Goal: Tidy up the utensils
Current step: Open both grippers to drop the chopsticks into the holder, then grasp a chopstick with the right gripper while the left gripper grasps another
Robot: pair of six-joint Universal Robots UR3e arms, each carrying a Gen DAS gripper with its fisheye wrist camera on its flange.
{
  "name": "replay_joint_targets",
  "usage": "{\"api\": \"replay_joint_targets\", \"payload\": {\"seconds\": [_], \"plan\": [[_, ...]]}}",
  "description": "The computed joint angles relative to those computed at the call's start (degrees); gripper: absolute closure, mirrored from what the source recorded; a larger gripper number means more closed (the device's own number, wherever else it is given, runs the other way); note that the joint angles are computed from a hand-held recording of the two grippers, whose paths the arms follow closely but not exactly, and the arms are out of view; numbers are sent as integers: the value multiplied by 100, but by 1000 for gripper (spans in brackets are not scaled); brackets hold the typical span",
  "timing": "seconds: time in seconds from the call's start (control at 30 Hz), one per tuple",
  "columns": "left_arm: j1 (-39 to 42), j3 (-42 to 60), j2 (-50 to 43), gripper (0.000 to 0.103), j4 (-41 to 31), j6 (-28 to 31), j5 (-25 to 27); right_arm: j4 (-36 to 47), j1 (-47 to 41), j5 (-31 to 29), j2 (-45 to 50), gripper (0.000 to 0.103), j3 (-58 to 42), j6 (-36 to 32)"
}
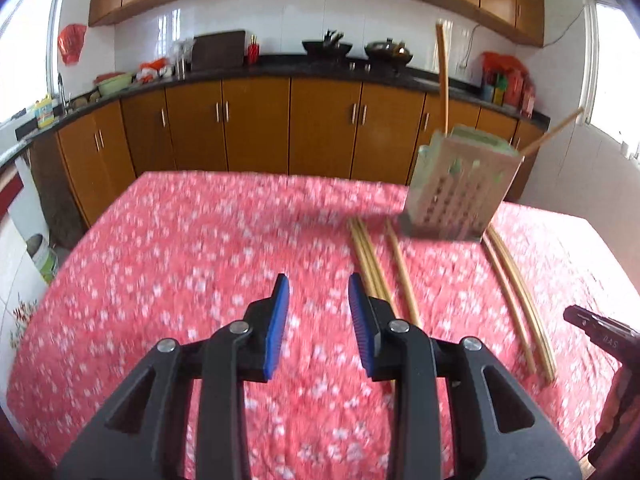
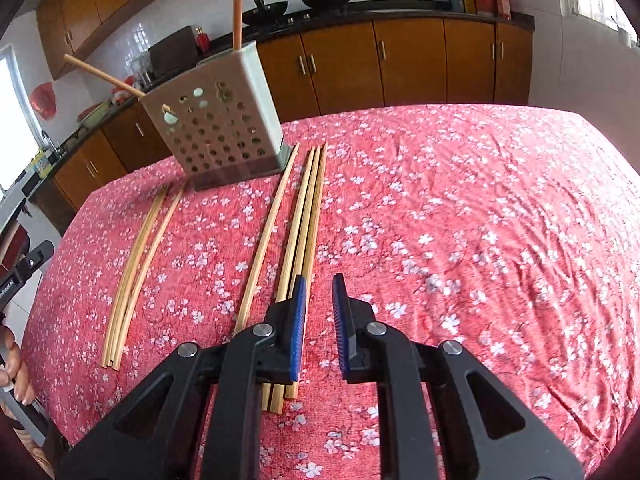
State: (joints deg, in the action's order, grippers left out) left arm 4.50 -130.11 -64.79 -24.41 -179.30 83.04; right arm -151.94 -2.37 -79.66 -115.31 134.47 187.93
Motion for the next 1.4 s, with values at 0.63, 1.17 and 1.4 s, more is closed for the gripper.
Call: {"api": "replay_joint_targets", "payload": {"seconds": [0.63, 1.17, 1.4], "plan": [[-57, -184, -141, 71, -197, -203, -313, -290, 623, -777, 1379, 95, -640, 24], [-681, 225, -1178, 88, -329, -230, -581, -293, -176, -656, 670, 95, 24, -24], [-885, 400, -1510, 90, -247, -335, -152, -112, -219, -635, 343, 95, 167, -89]]}}
